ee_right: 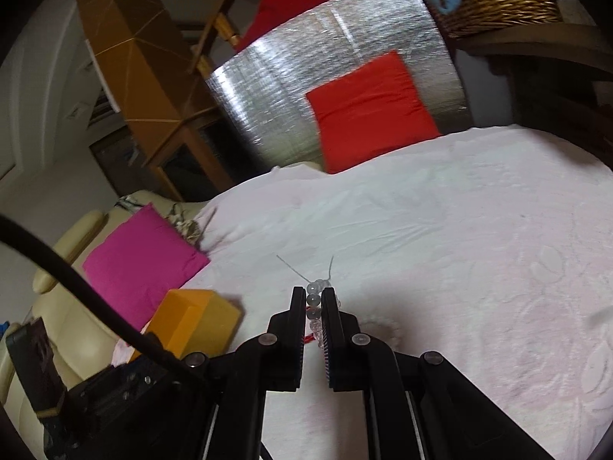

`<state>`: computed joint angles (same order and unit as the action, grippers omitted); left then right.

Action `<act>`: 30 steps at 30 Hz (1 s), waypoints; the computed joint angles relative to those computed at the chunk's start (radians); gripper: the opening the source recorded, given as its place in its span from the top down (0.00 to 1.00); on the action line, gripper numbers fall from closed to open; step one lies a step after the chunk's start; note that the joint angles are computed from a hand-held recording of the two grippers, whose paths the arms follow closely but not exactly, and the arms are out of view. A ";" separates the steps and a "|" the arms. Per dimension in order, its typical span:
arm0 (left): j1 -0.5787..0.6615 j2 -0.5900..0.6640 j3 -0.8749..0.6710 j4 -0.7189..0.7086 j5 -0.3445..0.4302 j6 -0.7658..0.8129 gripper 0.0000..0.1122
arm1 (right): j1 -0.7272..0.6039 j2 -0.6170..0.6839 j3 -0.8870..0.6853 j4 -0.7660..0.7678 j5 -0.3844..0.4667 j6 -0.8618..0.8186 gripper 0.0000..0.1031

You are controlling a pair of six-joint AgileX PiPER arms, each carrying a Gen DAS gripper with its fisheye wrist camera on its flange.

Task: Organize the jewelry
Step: 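Carry the black ring and pink-clear bracelet over the orange box and open both tools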

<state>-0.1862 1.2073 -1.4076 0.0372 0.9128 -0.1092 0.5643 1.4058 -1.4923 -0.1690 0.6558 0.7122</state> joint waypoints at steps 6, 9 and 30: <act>0.139 -0.018 0.003 -0.048 0.010 0.063 0.81 | 0.074 0.042 -0.030 -0.003 -0.023 0.009 0.91; 0.218 -0.014 0.002 -0.055 0.013 0.094 0.81 | 0.111 0.078 -0.066 0.009 -0.035 0.000 0.91; 0.453 0.152 -0.046 -0.025 0.114 0.091 0.81 | 0.239 0.640 -0.831 0.276 0.165 -0.251 0.91</act>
<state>0.2672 1.3598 -1.4535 0.0127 1.0267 -0.0185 0.8030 2.0454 -2.3235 0.1066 0.8211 0.4608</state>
